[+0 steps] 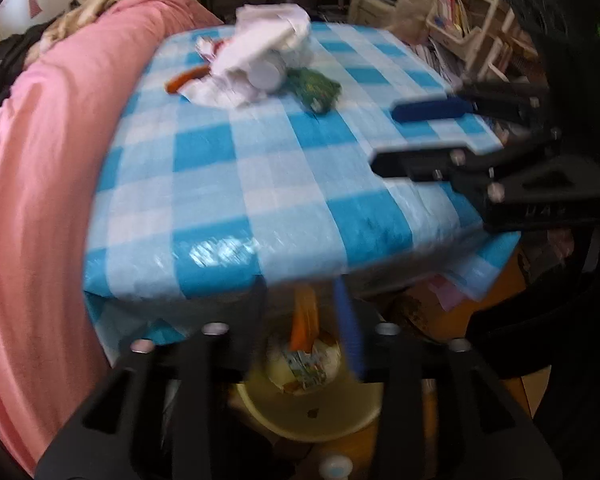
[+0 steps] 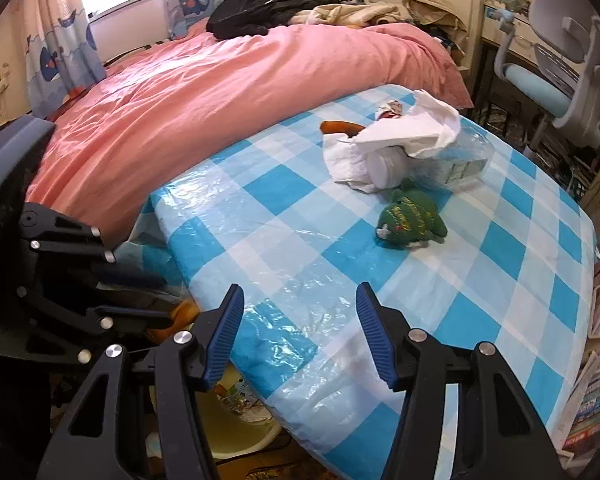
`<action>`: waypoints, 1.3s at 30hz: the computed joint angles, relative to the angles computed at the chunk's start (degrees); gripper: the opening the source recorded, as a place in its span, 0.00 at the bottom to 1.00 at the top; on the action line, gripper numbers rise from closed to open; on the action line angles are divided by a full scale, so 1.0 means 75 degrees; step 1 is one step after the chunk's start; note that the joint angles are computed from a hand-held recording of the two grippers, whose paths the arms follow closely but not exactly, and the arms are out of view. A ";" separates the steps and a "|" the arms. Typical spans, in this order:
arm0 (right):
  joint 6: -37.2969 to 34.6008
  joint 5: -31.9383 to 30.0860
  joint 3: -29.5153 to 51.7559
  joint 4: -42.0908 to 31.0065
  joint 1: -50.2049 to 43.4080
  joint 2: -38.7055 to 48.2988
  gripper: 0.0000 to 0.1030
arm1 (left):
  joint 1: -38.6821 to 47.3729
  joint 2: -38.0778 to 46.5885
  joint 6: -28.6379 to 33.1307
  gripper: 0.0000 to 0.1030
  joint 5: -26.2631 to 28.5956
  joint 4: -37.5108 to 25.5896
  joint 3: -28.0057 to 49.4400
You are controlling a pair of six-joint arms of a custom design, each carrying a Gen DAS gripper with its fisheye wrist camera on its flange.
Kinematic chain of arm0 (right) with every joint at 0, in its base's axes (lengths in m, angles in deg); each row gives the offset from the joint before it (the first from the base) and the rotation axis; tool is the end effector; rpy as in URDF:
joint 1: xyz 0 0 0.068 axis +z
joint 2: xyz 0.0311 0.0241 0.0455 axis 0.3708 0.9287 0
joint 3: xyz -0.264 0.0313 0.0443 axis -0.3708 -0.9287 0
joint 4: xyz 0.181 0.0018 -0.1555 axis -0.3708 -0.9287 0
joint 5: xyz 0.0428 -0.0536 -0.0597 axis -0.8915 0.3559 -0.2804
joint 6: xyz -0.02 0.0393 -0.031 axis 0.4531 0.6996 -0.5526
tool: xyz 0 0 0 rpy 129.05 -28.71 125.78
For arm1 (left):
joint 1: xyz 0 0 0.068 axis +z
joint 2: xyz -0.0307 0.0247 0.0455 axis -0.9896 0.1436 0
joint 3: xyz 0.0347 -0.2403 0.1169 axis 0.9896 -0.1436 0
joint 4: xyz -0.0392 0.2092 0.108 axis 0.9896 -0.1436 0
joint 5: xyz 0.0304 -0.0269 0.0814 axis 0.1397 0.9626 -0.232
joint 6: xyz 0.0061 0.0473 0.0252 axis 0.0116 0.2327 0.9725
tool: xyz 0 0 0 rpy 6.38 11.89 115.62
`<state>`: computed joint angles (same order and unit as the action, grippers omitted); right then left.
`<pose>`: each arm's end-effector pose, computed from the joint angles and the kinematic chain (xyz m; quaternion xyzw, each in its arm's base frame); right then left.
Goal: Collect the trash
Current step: 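Carry the sausage scrap over the basin and open the left gripper while the right gripper returns over the table, then grasp another orange sausage with the left gripper while the right gripper approaches the green knitted toy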
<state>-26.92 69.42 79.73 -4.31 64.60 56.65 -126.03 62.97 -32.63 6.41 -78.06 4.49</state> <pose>0.1477 0.1247 0.1862 -0.0848 0.9428 0.0744 0.3135 0.1914 -0.1912 0.1640 0.3778 0.8879 -0.1370 0.2240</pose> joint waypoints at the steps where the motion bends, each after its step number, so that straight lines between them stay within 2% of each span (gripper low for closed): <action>1: 0.0025 -0.0009 -0.0040 0.0016 -0.0039 -0.0036 0.55 | 0.0078 -0.0070 -0.0044 0.41 0.0016 0.0037 0.0035; 4: 0.0043 -0.0053 -0.0107 0.0086 -0.0195 -0.0059 0.55 | 0.0473 -0.0081 -0.0174 0.41 0.0178 0.0253 0.0297; 8: 0.0014 -0.0162 -0.0172 0.0270 -0.0423 0.0043 0.56 | 0.0872 0.0543 -0.0207 0.41 0.0188 0.0292 0.1150; 14: 0.0000 -0.0153 -0.0319 0.0695 -0.0662 0.0179 0.58 | 0.1093 0.1432 -0.0158 0.41 -0.0235 0.0461 0.2273; 19: 0.0098 -0.0231 -0.0463 0.1328 -0.1082 0.0483 0.58 | 0.1271 0.2841 -0.0350 0.41 -0.0548 0.0296 0.3953; 24: 0.0043 -0.0193 -0.0384 0.1701 -0.1445 0.0696 0.58 | 0.1248 0.4031 -0.0068 0.41 -0.0893 -0.0033 0.5508; 27: -0.0110 -0.0362 -0.0309 0.1918 -0.1790 0.0876 0.58 | 0.1299 0.4856 0.0135 0.41 -0.1020 -0.0451 0.6680; 34: -0.0402 -0.0744 -0.0167 0.2369 -0.2464 0.1706 0.58 | 0.1379 0.6993 0.0485 0.41 -0.0779 -0.2187 0.9996; 39: -0.0607 -0.1002 0.0010 0.2647 -0.2799 0.2236 0.58 | 0.1225 0.8229 0.0832 0.41 -0.0906 -0.3269 1.2127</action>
